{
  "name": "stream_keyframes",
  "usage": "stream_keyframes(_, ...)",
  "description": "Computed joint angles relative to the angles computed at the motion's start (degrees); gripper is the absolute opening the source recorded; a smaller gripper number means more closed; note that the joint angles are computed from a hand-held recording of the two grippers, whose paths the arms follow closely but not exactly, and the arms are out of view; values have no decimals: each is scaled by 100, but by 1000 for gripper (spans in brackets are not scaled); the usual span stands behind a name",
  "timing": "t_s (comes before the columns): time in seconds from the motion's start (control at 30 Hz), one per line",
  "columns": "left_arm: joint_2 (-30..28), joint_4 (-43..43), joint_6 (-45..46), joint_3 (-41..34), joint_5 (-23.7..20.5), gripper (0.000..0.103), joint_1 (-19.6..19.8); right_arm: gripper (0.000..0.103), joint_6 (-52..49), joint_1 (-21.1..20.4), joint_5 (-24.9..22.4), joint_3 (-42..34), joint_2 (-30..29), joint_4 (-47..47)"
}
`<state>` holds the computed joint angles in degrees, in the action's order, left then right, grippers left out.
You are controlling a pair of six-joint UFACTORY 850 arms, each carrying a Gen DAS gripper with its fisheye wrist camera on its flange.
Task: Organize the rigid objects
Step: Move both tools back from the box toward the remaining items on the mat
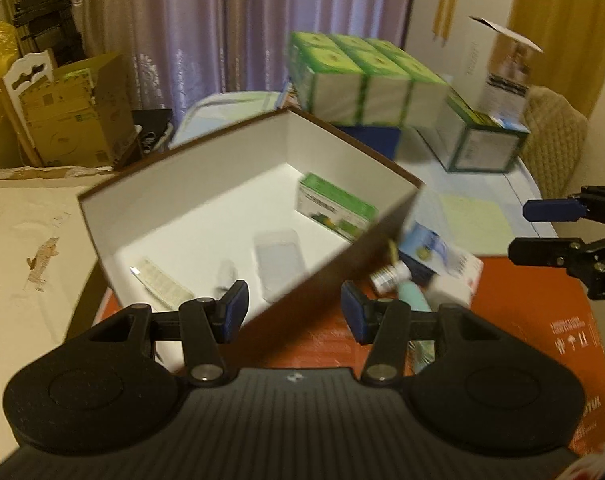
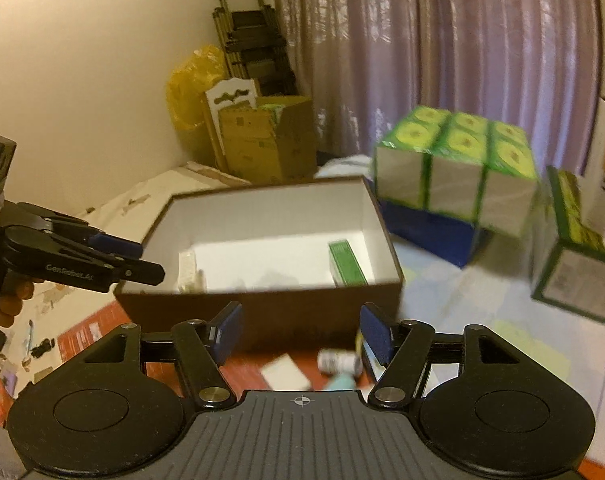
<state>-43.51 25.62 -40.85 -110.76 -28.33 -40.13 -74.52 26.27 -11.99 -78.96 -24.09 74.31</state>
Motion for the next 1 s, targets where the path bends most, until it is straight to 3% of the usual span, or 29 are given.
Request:
stream_keyframes(0.2,41,-531,404,333,221,47,-189,63,603,-45,189,632,335,-497)
stream_keyframes(0.5,-141,-1052,1167,478,406,47,-372,63,1544,-154,86,1211,558,-897)
stream_keyframes(0.67,-285,-1549,2032,503,491,47,-386,62,2894,-165,122,1387,620,-1882)
stream_keyframes(1.0,-885,-2142,3839,-127,321,47,-371,62,5962,-231,78,1710,761,-4211)
